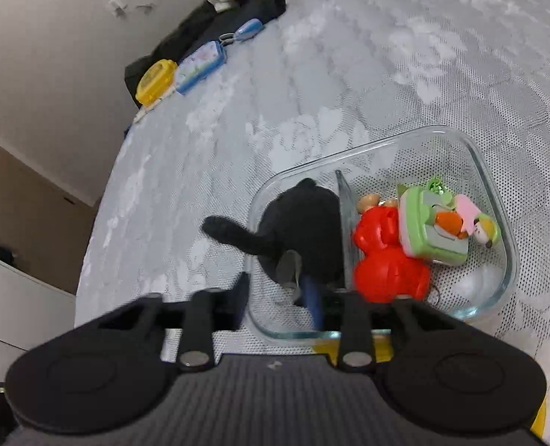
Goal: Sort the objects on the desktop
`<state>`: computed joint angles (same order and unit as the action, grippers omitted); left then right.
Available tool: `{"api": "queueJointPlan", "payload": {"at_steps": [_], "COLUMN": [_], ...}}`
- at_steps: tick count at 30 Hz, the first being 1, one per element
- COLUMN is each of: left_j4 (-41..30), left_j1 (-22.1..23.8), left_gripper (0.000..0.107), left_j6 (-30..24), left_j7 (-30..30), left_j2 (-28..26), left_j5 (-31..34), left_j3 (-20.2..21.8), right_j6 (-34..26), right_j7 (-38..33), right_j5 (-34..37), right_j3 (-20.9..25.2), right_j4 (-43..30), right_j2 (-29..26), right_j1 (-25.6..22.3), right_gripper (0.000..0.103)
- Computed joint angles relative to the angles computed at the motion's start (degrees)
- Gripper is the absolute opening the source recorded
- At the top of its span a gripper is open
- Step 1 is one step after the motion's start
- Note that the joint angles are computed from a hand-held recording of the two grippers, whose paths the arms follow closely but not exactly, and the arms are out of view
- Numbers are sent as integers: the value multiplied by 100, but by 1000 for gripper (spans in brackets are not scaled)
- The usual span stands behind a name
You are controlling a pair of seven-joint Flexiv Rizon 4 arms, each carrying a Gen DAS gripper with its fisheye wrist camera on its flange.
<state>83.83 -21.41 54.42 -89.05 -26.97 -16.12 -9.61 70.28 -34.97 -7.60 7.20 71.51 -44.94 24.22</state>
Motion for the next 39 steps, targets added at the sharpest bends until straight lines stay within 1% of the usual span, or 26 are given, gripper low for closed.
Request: {"api": "queueJointPlan", "payload": {"at_steps": [1,4,6,8,9,11,13,14,17,19,20,21,22,23,25,26,28,30,31,32,33,35,36,37,38,39], "left_j4": [-5,-34,-69,-115,-137,-174,-252,-349,-920,-1286,-1342,-1257,-1102,-971,-768,-690,-559,-374,-238,-119,-43,49,77,85,87,77], "left_j1": [2,8,9,7,1,-1,28,64,-10,-99,-64,2,82,202,431,461,491,641,765,870,948,1020,1009,968,885,771], "left_gripper": [103,103,103,103,103,103,103,103,103,103,103,103,103,103,103,103,103,103,103,103,103,103,103,103,103,103], "left_j6": [-14,-47,-57,-101,-132,-188,-200,-183,-200,-107,-59,154,411,480,403,393,463,655,814,950,1044,1255,1449,1674,1908,2063], "left_j7": [4,3,26,75,97,135,170,224,104,-34,5,61,128,285,683,799,1041,1464,1745,1991,2187,2492,2633,2749,2790,2700], "left_j2": [-9,-51,-91,-126,-144,-184,-299,-431,-983,-1344,-1459,-1523,-1551,-1561,-1563,-1542,-1524,-1542,-1556,-1568,-1586,-1608,-1608,-1613,-1609,-1595], "left_j5": [-3,-26,-47,-64,-66,-108,-260,-402,-518,-462,-533,-686,-876,-1071,-1436,-1520,-1638,-1950,-2212,-2472,-2708,-3094,-3234,-3315,-3306,-3203], "left_j3": [-5,-17,-38,-64,-71,-99,-179,-265,-275,-213,-286,-414,-565,-754,-1082,-1104,-1123,-1362,-1573,-1763,-1912,-2094,-2140,-2147,-2079,-1921], "right_j6": [39,635,962,1063,1098,1133,1170,1172,474,221,197,157,1,-128,-413,-503,-693,-863,-747,-472,-54,748,980,1050,941,669], "right_j7": [94,110,307,563,627,659,682,755,26,-161,-262,-496,-430,-440,-1203,-1244,-1380,-1483,-1490,-1436,-1284,-730,-423,33,117,-173], "right_j5": [-27,99,36,-285,-439,-703,-953,-1170,-917,-775,-729,-788,-965,-977,-380,-400,-381,-259,-175,-156,-249,-702,-921,-1404,-1514,-1253], "right_j3": [-103,-48,-295,-805,-951,-1089,-1244,-1164,-283,-145,-123,-133,-267,-213,259,305,184,191,181,83,-164,-1004,-1439,-1693,-1761,-1641], "right_j4": [32,218,371,502,516,447,299,165,-580,-656,-592,-518,-388,-330,-431,-413,-431,-500,-432,-264,-3,490,631,641,498,169], "right_j2": [17,97,166,236,231,175,67,-26,-389,-420,-387,-345,-258,-210,-210,-197,-207,-243,-210,-135,-15,206,260,262,203,62], "right_j1": [42,-66,40,325,405,474,562,489,89,64,66,71,133,99,-148,-177,-97,-92,-92,-41,97,555,799,882,898,853], "right_gripper": [41,41,43,42,41,27,27,27,26,26,26,24,24,24,24,24,24,24,24,24,24,24,24,24,24,24]}}
